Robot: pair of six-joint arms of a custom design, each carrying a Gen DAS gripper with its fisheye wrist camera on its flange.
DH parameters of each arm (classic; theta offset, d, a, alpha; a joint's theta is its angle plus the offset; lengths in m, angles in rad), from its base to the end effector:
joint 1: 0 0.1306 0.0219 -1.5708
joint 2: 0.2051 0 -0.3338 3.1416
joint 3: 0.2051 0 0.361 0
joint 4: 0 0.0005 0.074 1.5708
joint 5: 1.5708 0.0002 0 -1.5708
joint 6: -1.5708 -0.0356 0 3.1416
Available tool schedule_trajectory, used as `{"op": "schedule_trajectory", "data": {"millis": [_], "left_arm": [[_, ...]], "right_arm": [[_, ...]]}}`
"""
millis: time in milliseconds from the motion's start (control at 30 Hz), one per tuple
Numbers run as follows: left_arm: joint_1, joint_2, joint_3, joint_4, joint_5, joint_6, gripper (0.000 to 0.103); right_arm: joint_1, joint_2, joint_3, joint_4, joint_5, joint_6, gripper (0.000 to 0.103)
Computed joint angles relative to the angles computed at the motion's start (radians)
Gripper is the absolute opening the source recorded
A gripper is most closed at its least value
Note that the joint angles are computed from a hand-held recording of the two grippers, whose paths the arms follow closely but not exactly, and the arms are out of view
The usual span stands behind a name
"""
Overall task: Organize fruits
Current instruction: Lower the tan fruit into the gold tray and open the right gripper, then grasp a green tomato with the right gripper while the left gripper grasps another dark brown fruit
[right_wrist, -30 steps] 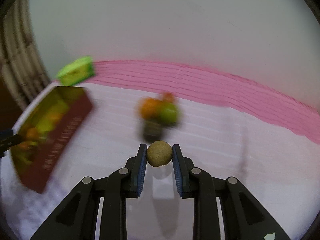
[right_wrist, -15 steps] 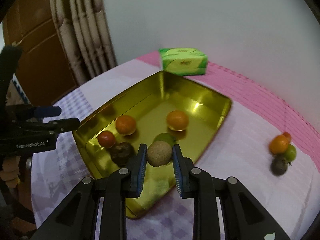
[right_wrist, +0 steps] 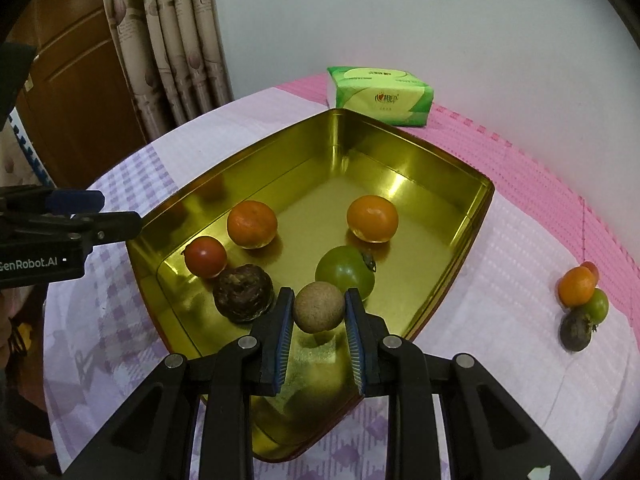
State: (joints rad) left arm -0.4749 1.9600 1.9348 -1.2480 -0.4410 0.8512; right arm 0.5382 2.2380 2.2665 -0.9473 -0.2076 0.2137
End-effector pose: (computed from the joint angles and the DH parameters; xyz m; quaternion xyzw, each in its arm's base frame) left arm 0.5409 -0.2616 0.2965 -0.2123 0.9419 0.0814 0.2471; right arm 0.6012 0.3669 0.2689 -0.3768 0.8642 0.1483 0.2985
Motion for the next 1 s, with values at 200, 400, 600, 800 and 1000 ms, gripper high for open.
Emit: {"op": "schedule_trajectory", "data": {"millis": [200,400,600,800,1000], "left_arm": [[-0.001,0.0,-0.004,0.006,0.003,-0.004,0.063],[-0.001,0.005,0.0,0.003,0.005,-0.006,0.063],[-0.002,0.003,-0.002,0.007,0.004,-0.009,0.063],[-0.002,0.001,-0.006,0.015,0.004,-0.011,0.064],[-0.003,-0.001,-0.011,0.025,0.004,-0.017,0.064]], "right_arm": [[0.0,0.001,0.004,-0.001,-0.001,-0.005,0.024],[0.002,-0.002,0.002,0.0,-0.009,-0.015,0.027],[-0.013,-0.053,-0.057,0.048,-0.026,-0.037,0.029],[-0.078,-0.131,-0.176,0.134,0.007,-0.085,0.03],[-0.184,-0.11,-0.188,0.143,0.09,-0.159,0.03]]}}
